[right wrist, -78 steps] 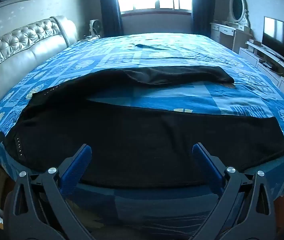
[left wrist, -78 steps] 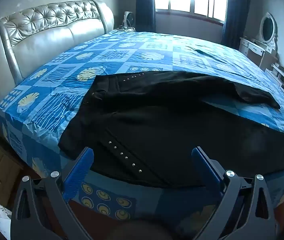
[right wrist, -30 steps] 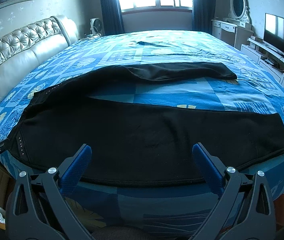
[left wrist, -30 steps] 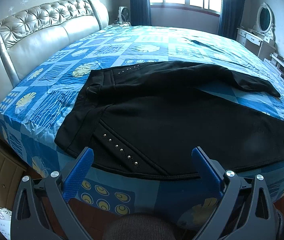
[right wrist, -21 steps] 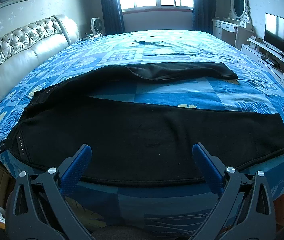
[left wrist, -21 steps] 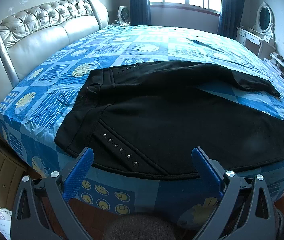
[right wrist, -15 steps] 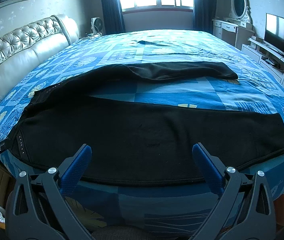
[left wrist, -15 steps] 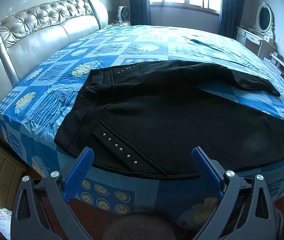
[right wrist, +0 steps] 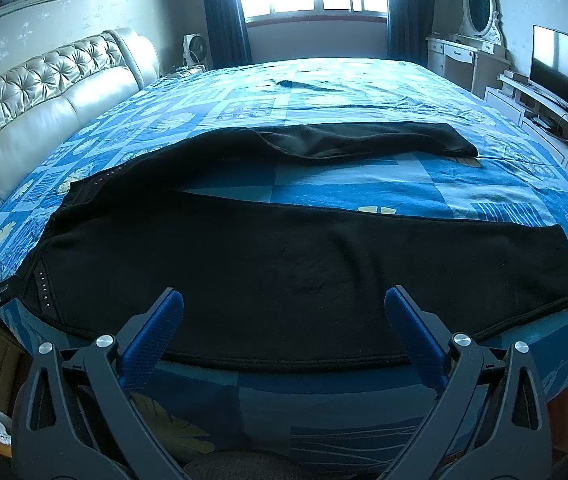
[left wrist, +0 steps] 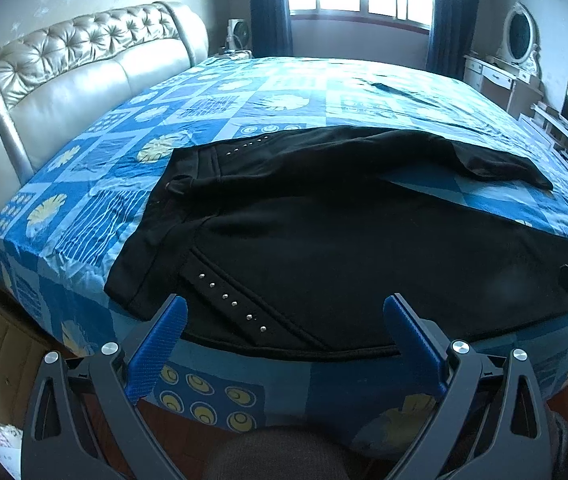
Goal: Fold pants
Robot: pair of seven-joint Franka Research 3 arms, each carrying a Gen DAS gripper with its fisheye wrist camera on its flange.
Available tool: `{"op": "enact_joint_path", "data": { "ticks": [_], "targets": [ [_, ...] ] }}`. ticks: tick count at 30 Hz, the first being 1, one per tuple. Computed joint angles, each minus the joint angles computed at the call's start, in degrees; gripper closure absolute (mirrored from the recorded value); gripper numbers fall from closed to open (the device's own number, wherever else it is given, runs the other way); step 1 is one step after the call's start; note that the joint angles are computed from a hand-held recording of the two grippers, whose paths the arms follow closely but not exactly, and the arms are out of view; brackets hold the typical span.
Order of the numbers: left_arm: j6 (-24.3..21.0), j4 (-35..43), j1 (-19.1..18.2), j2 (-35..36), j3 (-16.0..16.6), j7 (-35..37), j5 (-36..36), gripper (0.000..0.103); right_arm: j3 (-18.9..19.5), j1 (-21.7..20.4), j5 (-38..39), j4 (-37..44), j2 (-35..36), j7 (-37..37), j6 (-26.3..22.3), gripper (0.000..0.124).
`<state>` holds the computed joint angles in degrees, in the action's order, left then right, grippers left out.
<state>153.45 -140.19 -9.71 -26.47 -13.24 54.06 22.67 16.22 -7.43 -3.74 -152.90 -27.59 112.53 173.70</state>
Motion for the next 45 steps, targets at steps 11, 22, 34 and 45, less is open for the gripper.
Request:
{"op": "enact_joint_path", "data": {
  "ticks": [11, 22, 34, 45],
  "targets": [
    [-3.8, 1.9, 0.2, 1.0, -1.3, 2.0, 2.4, 0.005, -1.4, 1.6, 0.9, 0.3, 0.6, -0.7, -0.2, 0.023],
    [-6.1, 6.2, -3.9, 3.2, 6.3, 13.7, -9.0, 0.005, -6.4, 6.5, 5.2, 0.6, 1.1, -4.2, -2.1, 0.023],
    [-16.5, 40.0, 3.0, 35.2, 21.6, 45.4, -47.5, 0.005, -11.8, 11.6, 11.7, 5.1, 4.5, -15.0, -2.3, 0.023],
    [-24.8, 71.3, 13.1, 61.9, 13.3, 47.2, -46.3, 0.005, -17.4, 17.6, 22.7, 12.6, 13.5, -21.7, -5.9, 0.023]
  ]
}}
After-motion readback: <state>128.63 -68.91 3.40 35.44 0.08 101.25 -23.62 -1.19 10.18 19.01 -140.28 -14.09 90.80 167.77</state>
